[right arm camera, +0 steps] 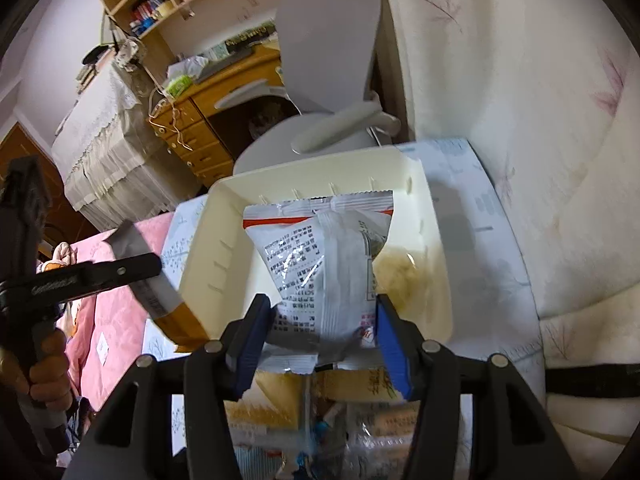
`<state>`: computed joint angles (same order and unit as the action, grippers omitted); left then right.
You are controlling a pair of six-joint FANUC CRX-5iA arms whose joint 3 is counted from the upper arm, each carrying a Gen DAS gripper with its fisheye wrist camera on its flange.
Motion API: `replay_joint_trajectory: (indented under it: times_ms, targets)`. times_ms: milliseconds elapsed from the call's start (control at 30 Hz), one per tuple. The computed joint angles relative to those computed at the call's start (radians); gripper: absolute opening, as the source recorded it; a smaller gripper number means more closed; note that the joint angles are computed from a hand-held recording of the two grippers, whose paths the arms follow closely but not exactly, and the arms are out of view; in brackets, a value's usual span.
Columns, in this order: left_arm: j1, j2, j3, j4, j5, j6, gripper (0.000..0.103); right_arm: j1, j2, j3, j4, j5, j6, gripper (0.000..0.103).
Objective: Organize snacks
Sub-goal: 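Lower the bar and the white packet into the cream tray and release both, then move both tools back toward the nut bag with the red strip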
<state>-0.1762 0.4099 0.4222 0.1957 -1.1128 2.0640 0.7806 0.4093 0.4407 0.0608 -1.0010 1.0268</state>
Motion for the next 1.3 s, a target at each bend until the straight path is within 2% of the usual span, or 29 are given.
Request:
replay_joint_trajectory:
  times_ms: [33,100,167,333,533,833,1100,1300]
  targets:
    - [0.000,0.003,0.003,-0.004,-0.004,0.003,0.060,0.003,0.010,0.007,0.006,-0.007,-0.004,0.056]
    - [0.004,0.001,-0.009,0.005,0.000,-0.005,0.063,0.005,0.022,0.022,0.010,-0.026,-0.008,0.063]
    - [0.008,0.002,-0.018,0.021,-0.007,-0.021,0.069,0.008,0.044,0.049,0.014,-0.064,-0.023,0.064]
    - [0.009,-0.008,-0.029,0.029,-0.035,-0.035,0.069,0.020,0.038,0.042,0.026,-0.080,-0.055,0.064]
    - [0.003,-0.050,-0.086,0.055,-0.023,-0.066,0.070,0.041,-0.012,-0.020,0.068,-0.058,-0.121,0.064]
    - [-0.025,-0.134,-0.189,0.064,-0.007,-0.066,0.070,0.086,-0.145,-0.196,0.159,0.010,-0.265,0.064]
    - [-0.090,-0.210,-0.224,-0.013,-0.029,0.024,0.070,0.126,-0.314,-0.403,0.244,0.104,-0.380,0.064]
    - [-0.152,-0.264,-0.238,-0.057,-0.057,0.110,0.070,0.152,-0.413,-0.505,0.267,0.123,-0.420,0.064]
